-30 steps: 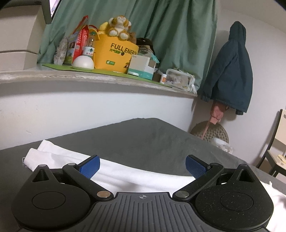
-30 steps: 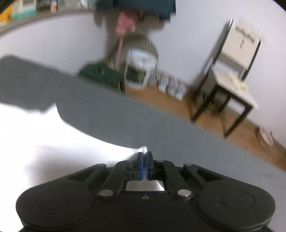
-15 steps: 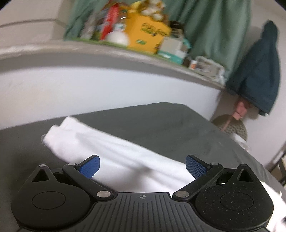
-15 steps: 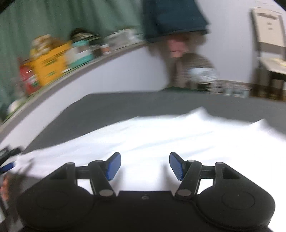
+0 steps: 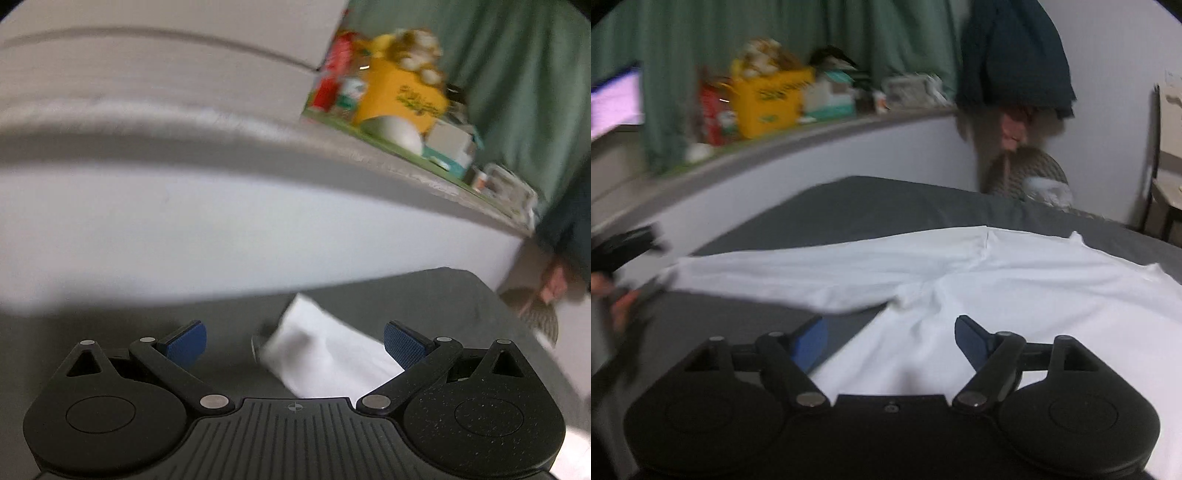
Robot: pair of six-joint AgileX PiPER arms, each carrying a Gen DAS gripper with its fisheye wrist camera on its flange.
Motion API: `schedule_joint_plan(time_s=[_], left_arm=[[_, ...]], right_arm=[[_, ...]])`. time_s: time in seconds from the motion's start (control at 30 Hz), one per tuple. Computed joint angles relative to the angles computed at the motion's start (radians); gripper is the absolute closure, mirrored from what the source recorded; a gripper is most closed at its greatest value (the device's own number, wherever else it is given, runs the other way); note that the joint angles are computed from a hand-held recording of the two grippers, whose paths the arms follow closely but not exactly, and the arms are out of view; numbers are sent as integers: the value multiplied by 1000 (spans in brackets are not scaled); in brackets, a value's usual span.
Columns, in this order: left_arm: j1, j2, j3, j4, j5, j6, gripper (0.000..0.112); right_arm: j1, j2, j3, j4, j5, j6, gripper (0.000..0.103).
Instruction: Fold clothes
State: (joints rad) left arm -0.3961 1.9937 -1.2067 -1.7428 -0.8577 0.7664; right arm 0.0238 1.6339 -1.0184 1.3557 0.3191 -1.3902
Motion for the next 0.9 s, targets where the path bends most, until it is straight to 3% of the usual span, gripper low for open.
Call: schedule_joint_plan(time_s=[0.17, 0.27, 0.33, 0.43, 0.57, 0.63, 0.7, 0.77, 0.9], left_arm=[[144, 46, 7, 121, 221, 72, 10], [157, 103, -41, 171, 197, 148, 13], [173, 127, -71, 198, 218, 197, 22], [212, 158, -133, 154, 279, 265, 48], [241, 208, -221, 61, 306, 434, 58], [238, 221, -236, 74, 306, 492, 75], [232, 221, -239, 77, 318, 545, 105], [215, 218, -246, 63, 299, 584, 110], [167, 162, -225, 122, 261, 477, 110]], right_arm=[[-188, -280, 309, 61, 213, -13, 27], [-294, -379, 404, 81, 300, 67, 27], [-322, -358, 406, 117, 331, 48, 27], [-357, -318, 402, 167, 373, 19, 27], [-401, -267, 396, 189, 427, 2, 27], [-413, -253, 394, 189, 438, -1, 27], [-416, -246, 392, 185, 433, -1, 27], [-426, -242, 391, 189, 437, -2, 27], [-447, -242, 392, 209, 446, -16, 27]])
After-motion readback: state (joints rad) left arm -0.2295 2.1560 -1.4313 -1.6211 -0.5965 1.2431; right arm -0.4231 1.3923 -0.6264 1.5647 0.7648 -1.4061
